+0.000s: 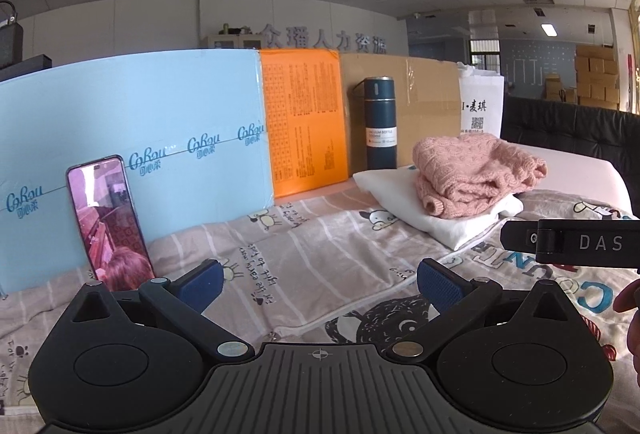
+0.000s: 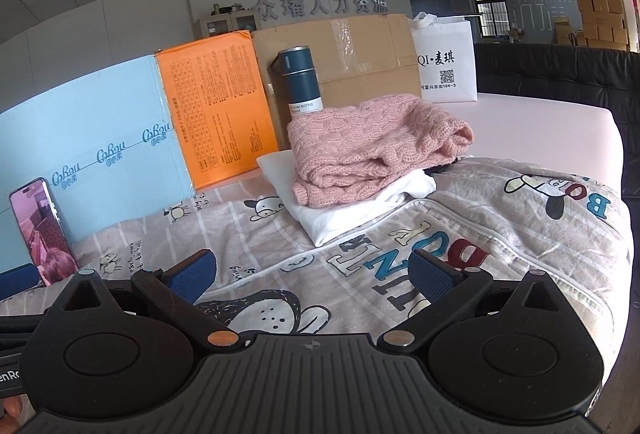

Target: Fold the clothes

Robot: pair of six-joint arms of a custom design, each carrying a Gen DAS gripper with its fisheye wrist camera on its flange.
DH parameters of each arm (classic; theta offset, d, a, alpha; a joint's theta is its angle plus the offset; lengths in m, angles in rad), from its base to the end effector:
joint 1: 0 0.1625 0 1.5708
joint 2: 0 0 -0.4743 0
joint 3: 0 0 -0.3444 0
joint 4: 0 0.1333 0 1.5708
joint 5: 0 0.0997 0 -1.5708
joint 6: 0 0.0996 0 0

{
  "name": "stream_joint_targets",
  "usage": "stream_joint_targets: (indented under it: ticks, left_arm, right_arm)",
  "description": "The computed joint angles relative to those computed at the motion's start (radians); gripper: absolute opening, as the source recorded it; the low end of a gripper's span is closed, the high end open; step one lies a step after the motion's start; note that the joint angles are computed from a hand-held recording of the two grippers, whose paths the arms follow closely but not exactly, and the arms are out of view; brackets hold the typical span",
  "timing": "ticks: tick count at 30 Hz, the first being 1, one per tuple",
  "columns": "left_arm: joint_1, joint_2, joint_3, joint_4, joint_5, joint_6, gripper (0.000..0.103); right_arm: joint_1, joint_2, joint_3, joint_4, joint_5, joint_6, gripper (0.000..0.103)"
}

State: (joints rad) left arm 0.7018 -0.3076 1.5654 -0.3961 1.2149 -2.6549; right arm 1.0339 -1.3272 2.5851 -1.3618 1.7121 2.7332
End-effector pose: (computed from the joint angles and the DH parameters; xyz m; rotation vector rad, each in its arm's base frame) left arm -0.3064 -0.4790 -0.1573 1.5713 2.2417 -1.0861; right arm -0.0657 -0.3436 0.2062 -0.2432 -1.6935 1.6303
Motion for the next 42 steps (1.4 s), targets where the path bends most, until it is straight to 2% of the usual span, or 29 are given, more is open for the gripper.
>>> stream_joint_targets:
  ticks: [5,8,10,14,17,21,26,27,28,30,33,34,36,39,42]
  left_arm:
    - [-0.017,-0.026,0.055,-0.057,-0.099,-0.021,0.103]
    - [-0.023,-0.044,0.091,-0.090,-0.146,-0.032,0.103]
    - [-0.027,-0.056,0.113,-0.105,-0.176,-0.037,0.103]
    - [-0.029,-0.090,0.174,-0.163,-0.223,-0.046,0.103]
    - [-0.018,-0.131,0.237,-0.214,-0.226,-0.068,0.103]
    - [-0.004,-0.192,0.350,-0.345,-0.260,-0.080,0.103]
    - [0.038,-0.280,0.521,-0.601,-0.302,-0.090,0.103]
    - [0.048,-0.298,0.549,-0.643,-0.320,-0.093,0.103]
    - [0.059,-0.317,0.574,-0.683,-0.338,-0.096,0.103]
    - [0.084,-0.365,0.640,-0.814,-0.417,-0.113,0.103]
    - [0.139,-0.450,0.698,-0.910,-0.506,-0.241,0.103]
    - [0.160,-0.482,0.708,-0.918,-0.528,-0.296,0.103]
    - [0.212,-0.533,0.714,-0.916,-0.513,-0.372,0.103]
    - [0.303,-0.613,0.678,-0.781,-0.439,-0.485,0.103]
    - [0.359,-0.640,0.649,-0.666,-0.386,-0.634,0.103]
  right_arm:
    - [-0.032,-0.009,0.005,0.035,-0.125,-0.013,0.103]
    - [-0.030,-0.007,-0.006,0.071,-0.164,-0.040,0.103]
    - [-0.037,-0.009,-0.014,0.111,-0.217,-0.061,0.103]
    - [-0.047,-0.006,-0.033,0.197,-0.339,-0.118,0.103]
    - [-0.036,0.011,-0.047,0.235,-0.409,-0.170,0.103]
    - [0.010,0.043,-0.098,0.341,-0.467,-0.249,0.102]
    - [0.082,0.115,-0.265,0.695,-0.538,-0.278,0.103]
    - [0.103,0.136,-0.290,0.730,-0.540,-0.290,0.103]
    - [0.123,0.157,-0.310,0.753,-0.543,-0.304,0.103]
    - [0.163,0.198,-0.338,0.749,-0.568,-0.347,0.103]
    - [0.231,0.261,-0.410,0.764,-0.609,-0.397,0.103]
    - [0.256,0.285,-0.455,0.809,-0.615,-0.399,0.103]
    - [0.303,0.338,-0.561,0.926,-0.627,-0.394,0.103]
    - [0.368,0.447,-0.740,1.099,-0.621,-0.372,0.103]
    - [0.414,0.548,-0.865,1.163,-0.575,-0.348,0.103]
